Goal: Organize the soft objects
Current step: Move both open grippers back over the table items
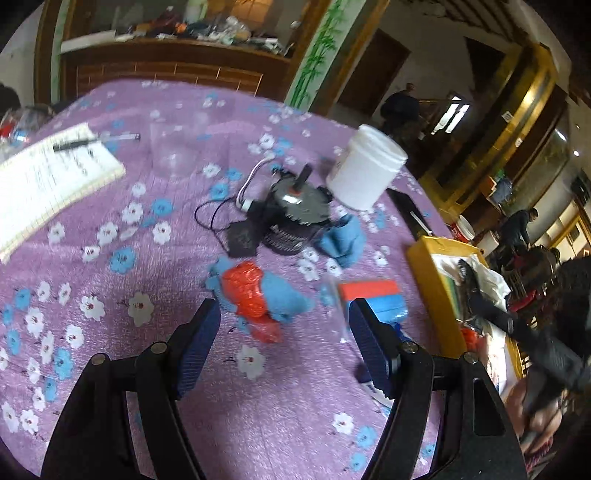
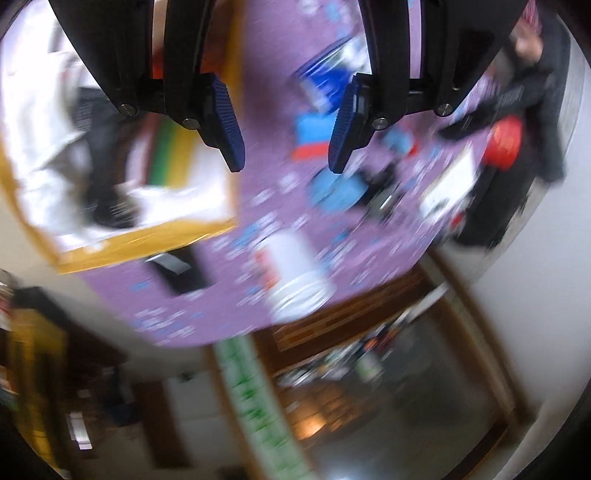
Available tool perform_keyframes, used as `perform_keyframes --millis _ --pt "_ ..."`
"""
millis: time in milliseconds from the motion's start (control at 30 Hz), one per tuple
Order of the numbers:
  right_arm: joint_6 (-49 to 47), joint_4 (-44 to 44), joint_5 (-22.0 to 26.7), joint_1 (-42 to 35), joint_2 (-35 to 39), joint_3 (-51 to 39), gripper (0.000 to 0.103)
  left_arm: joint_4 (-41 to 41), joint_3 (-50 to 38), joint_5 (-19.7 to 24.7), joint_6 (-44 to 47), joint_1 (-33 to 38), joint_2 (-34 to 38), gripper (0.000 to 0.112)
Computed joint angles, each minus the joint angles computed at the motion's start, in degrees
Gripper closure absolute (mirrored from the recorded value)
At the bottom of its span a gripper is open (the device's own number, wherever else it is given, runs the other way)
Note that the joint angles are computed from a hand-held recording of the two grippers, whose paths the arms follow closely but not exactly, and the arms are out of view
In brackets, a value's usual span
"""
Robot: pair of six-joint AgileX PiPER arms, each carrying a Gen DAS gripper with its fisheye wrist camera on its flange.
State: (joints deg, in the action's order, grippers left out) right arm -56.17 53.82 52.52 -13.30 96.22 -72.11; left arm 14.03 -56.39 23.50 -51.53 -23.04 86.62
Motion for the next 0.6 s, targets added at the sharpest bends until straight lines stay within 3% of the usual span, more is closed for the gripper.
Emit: perform_keyframes --millis 67,267,433,500,600 --pt "-0.3 -2.1 2.7 2.7 0.7 0.0 0.04 -1.2 -1.2 0.5 1.1 0.5 1.8 0.041" --pt "2.5 -6.4 4.4 5.7 2.9 -0.1 0.04 -2.0 -7.2 3.8 3.4 2.3 6.9 0.041" --pt "2.9 -6.5 4.6 4.9 3.2 -0.7 0.04 -7.5 -12.9 8.0 11.3 3.6 12.3 0.041" --pt "3.4 -6.7 4.6 4.8 3.7 -1.1 0.04 -5.1 -13.8 9.7 11.0 2.4 13.5 0.041" --pt "4.0 -6.7 5.0 4.4 4.0 -1.6 0.04 6.0 -13.2 11.6 2.8 -1.5 14.0 0.042"
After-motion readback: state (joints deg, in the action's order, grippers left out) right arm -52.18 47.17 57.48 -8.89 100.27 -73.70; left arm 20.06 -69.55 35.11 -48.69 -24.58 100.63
